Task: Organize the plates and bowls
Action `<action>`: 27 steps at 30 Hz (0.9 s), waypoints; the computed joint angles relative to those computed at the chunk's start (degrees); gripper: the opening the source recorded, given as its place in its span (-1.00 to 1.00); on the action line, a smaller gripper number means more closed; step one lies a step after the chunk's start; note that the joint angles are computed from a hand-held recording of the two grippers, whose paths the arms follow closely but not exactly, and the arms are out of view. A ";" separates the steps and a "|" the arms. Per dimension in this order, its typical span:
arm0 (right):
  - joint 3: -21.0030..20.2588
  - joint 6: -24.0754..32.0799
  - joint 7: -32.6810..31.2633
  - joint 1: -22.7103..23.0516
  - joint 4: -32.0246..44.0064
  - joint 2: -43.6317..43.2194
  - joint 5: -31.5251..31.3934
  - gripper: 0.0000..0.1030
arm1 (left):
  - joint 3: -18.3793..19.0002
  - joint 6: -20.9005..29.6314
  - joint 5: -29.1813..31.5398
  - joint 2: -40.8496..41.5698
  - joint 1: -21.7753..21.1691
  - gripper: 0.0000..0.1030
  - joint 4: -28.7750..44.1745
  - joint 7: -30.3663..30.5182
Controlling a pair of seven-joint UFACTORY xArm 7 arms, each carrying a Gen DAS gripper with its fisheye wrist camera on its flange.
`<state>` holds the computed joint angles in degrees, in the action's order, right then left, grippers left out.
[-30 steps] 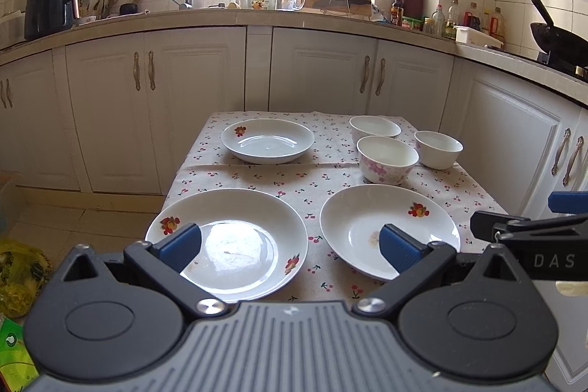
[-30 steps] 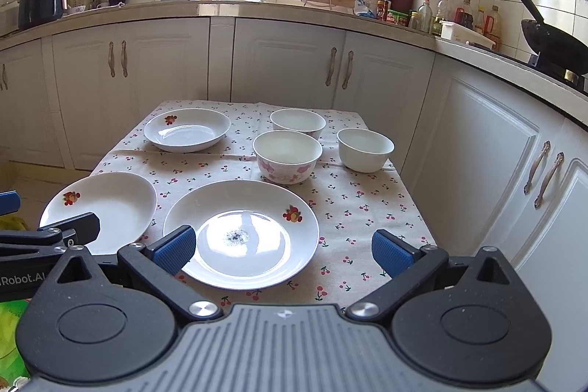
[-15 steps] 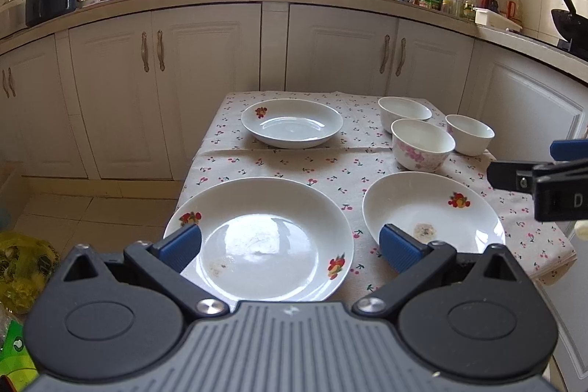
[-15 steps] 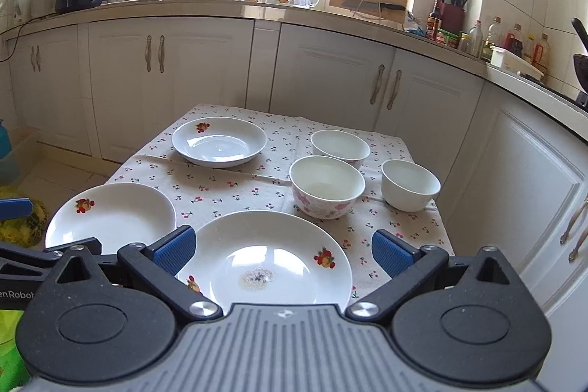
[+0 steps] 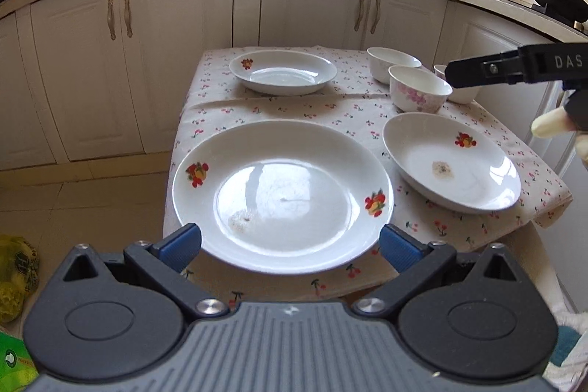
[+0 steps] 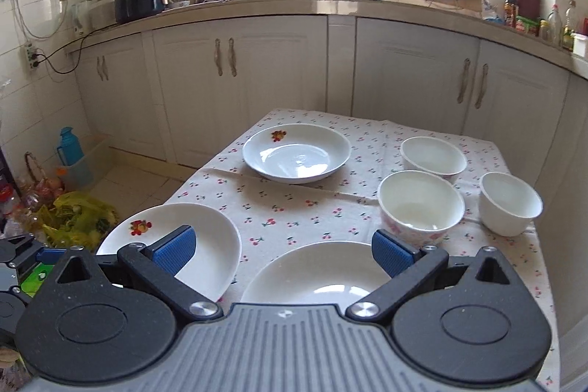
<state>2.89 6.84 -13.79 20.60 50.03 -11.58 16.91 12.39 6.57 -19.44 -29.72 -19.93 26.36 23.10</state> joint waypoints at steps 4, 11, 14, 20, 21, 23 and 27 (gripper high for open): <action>-1.33 4.64 -4.03 1.79 4.33 4.05 5.59 1.00 | 6.39 4.09 -3.52 -0.18 -3.39 0.98 0.73 4.94; 3.15 8.42 -4.88 -1.87 9.25 9.55 2.05 1.00 | 10.27 4.19 -8.71 2.32 -6.34 0.98 2.12 17.22; 4.27 11.22 -9.87 -2.48 12.44 12.16 5.69 1.00 | 11.43 5.97 -10.99 4.06 -7.23 0.98 3.75 21.95; 7.00 19.17 -16.54 -4.51 21.56 19.79 9.53 0.98 | 12.86 8.08 -17.14 7.64 -8.10 0.98 6.91 30.45; 7.21 20.23 -16.16 -4.64 22.91 20.92 8.78 0.95 | 12.79 8.57 -18.05 8.06 -7.94 0.98 7.32 31.81; 7.91 23.13 -17.10 -5.32 26.37 23.71 8.38 0.88 | 12.74 9.80 -20.23 8.96 -7.73 0.98 8.33 34.56; 8.21 27.32 -15.98 -5.77 32.32 28.62 5.82 0.65 | 12.26 12.36 -23.95 10.86 -6.87 0.98 10.45 39.43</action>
